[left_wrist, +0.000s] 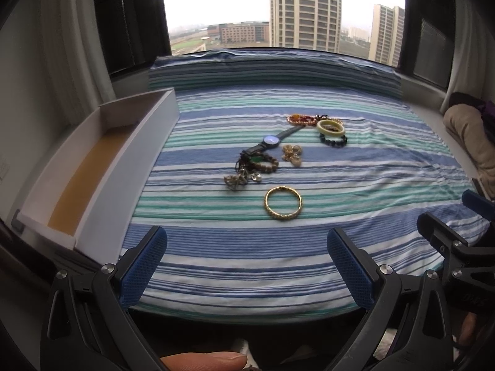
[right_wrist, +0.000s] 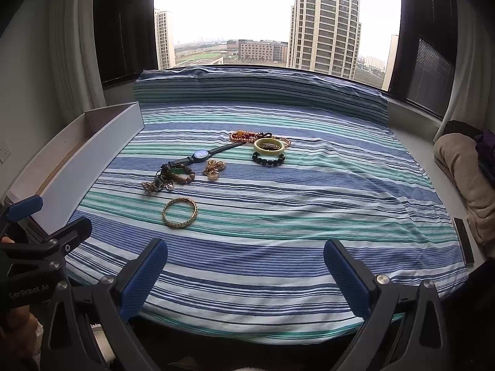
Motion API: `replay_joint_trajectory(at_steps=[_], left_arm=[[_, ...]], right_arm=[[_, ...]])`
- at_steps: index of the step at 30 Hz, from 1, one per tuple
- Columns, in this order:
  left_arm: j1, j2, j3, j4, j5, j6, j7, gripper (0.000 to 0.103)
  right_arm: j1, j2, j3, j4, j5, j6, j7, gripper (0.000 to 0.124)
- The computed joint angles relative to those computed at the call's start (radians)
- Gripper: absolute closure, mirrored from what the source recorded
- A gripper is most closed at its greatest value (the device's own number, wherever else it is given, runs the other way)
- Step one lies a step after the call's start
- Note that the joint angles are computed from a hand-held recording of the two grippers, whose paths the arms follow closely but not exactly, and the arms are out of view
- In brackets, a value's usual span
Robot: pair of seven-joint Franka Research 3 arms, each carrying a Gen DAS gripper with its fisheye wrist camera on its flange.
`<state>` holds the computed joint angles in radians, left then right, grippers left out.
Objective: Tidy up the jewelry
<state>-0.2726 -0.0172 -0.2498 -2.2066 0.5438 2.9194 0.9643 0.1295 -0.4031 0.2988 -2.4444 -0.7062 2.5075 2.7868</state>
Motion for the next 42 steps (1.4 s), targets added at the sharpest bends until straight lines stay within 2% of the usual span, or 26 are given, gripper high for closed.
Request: replay_joint_trajectory(at_steps=[7, 13, 18, 22, 24, 27, 30, 33, 35, 38, 42], left_arm=[[0.001, 0.012, 0.003, 0.007, -0.022, -0.012, 0.005, 0.0], [-0.004, 0.024, 0.003, 0.003, -0.112, 0.016, 0.092, 0.0], [-0.007, 0.045, 0.007, 0.018, -0.058, 0.026, 0.075, 0.0], [-0.011, 0.087, -0.007, 0.052, -0.16, -0.023, 0.191, 0.0], [-0.016, 0.111, -0.015, 0.075, -0.195, -0.064, 0.237, 0.0], [-0.006, 0.154, -0.041, 0.124, -0.341, -0.152, 0.345, 0.0], [-0.018, 0.198, -0.036, 0.176, -0.363, -0.223, 0.351, 0.0], [-0.008, 0.27, -0.055, 0.273, -0.441, -0.318, 0.428, 0.0], [-0.006, 0.34, -0.064, 0.376, -0.48, -0.397, 0.471, 0.0], [-0.012, 0.484, -0.079, 0.596, -0.525, -0.568, 0.536, 0.0], [-0.075, 0.68, -0.052, 0.895, -0.503, -0.762, 0.53, 0.001]], right_arm=[[-0.002, -0.014, -0.005, -0.015, 0.006, 0.007, -0.004, 0.021], [-0.009, -0.011, -0.004, -0.016, 0.016, 0.013, -0.014, 0.021], [-0.013, -0.001, -0.008, -0.013, 0.023, 0.018, -0.019, 0.021], [-0.015, 0.004, -0.016, -0.018, 0.031, 0.027, -0.025, 0.021], [-0.017, 0.009, -0.017, -0.018, 0.033, 0.03, -0.026, 0.021], [-0.018, 0.013, -0.023, -0.023, 0.04, 0.036, -0.028, 0.021], [-0.021, 0.015, -0.029, -0.03, 0.048, 0.043, -0.03, 0.021], [-0.028, 0.014, -0.037, -0.043, 0.056, 0.054, -0.036, 0.021], [-0.032, 0.014, -0.04, -0.05, 0.063, 0.06, -0.04, 0.021], [-0.04, 0.009, -0.042, -0.062, 0.071, 0.072, -0.041, 0.021], [-0.055, -0.007, -0.038, -0.083, 0.079, 0.085, -0.032, 0.021]])
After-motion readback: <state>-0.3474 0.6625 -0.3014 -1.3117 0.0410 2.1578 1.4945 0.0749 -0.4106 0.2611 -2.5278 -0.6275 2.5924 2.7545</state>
